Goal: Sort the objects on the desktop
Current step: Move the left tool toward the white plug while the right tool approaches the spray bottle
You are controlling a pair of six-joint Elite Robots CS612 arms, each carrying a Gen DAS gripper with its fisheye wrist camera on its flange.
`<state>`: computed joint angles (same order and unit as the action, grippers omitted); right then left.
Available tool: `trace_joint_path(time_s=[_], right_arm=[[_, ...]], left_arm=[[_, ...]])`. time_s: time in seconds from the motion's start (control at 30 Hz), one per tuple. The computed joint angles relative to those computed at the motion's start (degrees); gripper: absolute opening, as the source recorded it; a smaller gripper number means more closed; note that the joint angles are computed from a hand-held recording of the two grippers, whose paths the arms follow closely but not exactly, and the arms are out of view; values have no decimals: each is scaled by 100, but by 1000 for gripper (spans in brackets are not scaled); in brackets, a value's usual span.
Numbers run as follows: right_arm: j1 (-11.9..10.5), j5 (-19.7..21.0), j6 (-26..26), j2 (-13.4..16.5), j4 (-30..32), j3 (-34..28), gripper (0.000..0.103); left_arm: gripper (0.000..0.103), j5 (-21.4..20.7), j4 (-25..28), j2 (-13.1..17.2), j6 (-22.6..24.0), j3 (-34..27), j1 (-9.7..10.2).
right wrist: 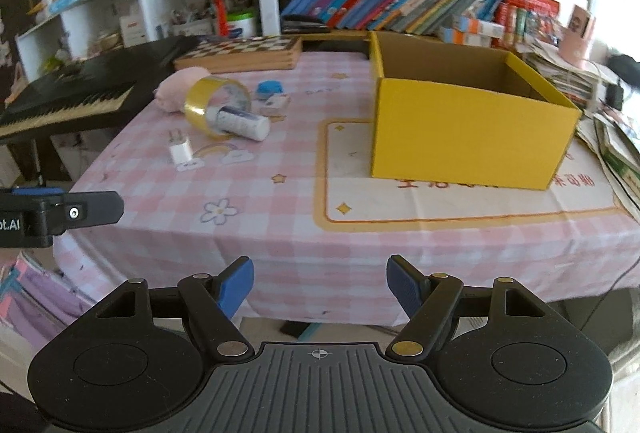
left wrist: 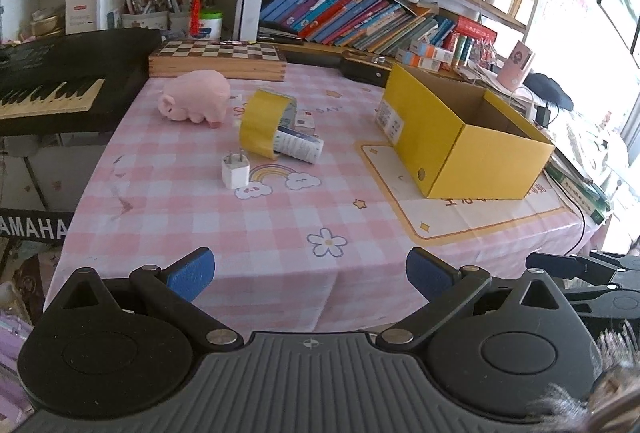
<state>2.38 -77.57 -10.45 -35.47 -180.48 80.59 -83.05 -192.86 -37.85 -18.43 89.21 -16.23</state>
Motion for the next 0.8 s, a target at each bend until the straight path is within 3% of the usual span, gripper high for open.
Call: trace_joint_path(time_s=[0.6,0.8], right_arm=[[145,415,-636,114,293,-300,76],[191,571,-918,157,401,-414,76]], left_arm=[[103,191,-122,-31,-243,80,116],[103,63,-660,-11,-104,150,141]])
